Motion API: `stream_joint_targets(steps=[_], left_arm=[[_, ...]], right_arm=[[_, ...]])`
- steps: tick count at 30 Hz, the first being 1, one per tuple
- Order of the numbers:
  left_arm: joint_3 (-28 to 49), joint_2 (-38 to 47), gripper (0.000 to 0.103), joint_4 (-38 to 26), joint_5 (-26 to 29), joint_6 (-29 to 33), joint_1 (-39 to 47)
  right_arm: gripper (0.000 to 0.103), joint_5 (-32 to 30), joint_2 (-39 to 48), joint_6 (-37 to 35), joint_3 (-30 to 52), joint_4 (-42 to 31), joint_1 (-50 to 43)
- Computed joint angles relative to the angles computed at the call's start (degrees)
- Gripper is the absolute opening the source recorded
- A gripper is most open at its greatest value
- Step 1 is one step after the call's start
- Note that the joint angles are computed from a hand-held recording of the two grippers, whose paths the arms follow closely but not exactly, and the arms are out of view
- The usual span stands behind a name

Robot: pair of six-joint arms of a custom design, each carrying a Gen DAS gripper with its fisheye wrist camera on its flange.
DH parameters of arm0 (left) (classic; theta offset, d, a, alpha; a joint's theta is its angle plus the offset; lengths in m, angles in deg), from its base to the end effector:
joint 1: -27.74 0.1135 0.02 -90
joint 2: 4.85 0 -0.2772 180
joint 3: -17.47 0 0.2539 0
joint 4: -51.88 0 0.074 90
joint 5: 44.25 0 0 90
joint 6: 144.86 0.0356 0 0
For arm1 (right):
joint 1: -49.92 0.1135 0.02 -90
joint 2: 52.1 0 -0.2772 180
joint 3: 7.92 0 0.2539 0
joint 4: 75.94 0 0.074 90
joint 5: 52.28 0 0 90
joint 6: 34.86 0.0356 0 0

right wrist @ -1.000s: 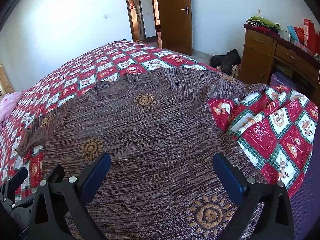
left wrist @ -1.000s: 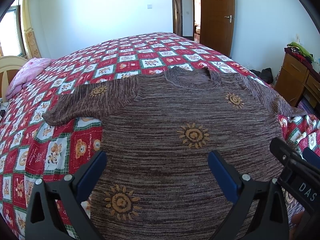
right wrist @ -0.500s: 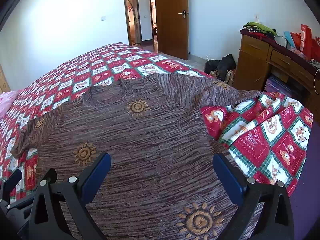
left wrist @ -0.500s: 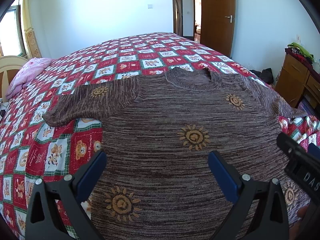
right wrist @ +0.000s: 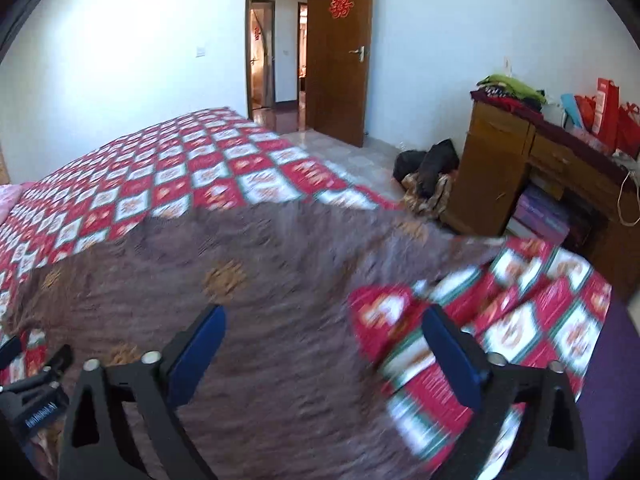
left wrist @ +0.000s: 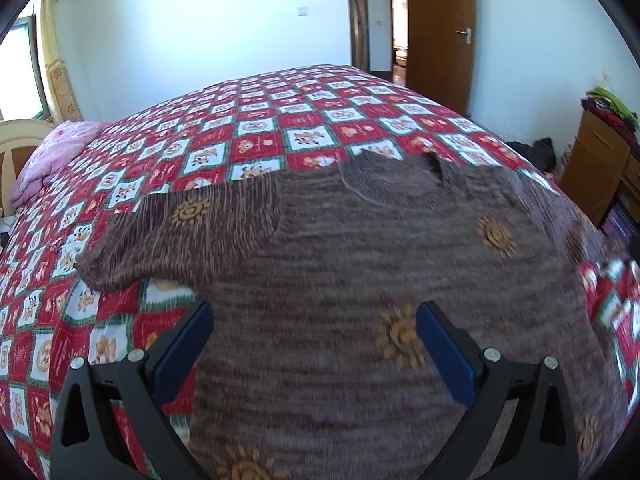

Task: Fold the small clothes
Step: 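Grasp the sweater sleeve cuff with the right gripper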

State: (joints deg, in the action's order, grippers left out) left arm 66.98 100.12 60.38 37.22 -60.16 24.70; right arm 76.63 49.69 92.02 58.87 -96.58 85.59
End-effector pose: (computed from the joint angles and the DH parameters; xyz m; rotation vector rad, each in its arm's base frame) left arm 0.3099 -0.0112 0.0923 -0.1169 2.3785 0.1088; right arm 0.2909 0.1813 0.1553 0.2713 2.2627 -0.2307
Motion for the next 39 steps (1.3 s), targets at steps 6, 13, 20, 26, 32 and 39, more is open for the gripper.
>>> stream_joint_targets(steps=[6, 13, 20, 26, 32, 39], left_arm=[[7.75, 7.34, 0.103, -0.84, 1.33, -2.82, 1.59], [12.64, 17.5, 0.103, 1.5, -4.47, -2.4, 1.05], [14.41, 19.97, 0.103, 0.45, -0.76, -5.11, 2.93], [13.38, 20.23, 0.103, 2.72, -0.13, -5.52, 2.71], [12.28, 20.46, 0.103, 5.89, 3.61, -5.41, 4.28], [11.51, 20.6, 0.103, 7.88, 4.95, -5.39, 4.85]], right_arm=[[0.071, -16.45, -1.68, -4.24, -0.47, 3.47, -22.07], [0.052, -26.89, 8.97, -6.57, 4.06, 6.89, -40.83], [0.052, -25.94, 18.09, -9.83, 12.71, 3.39, -40.76], [0.023, -19.6, 20.04, -13.69, 15.08, 1.27, -39.12], [0.01, -24.25, 15.34, -12.68, 10.77, 5.01, -40.19], [0.01, -22.88, 8.94, -13.15, 11.07, 4.78, -32.31]])
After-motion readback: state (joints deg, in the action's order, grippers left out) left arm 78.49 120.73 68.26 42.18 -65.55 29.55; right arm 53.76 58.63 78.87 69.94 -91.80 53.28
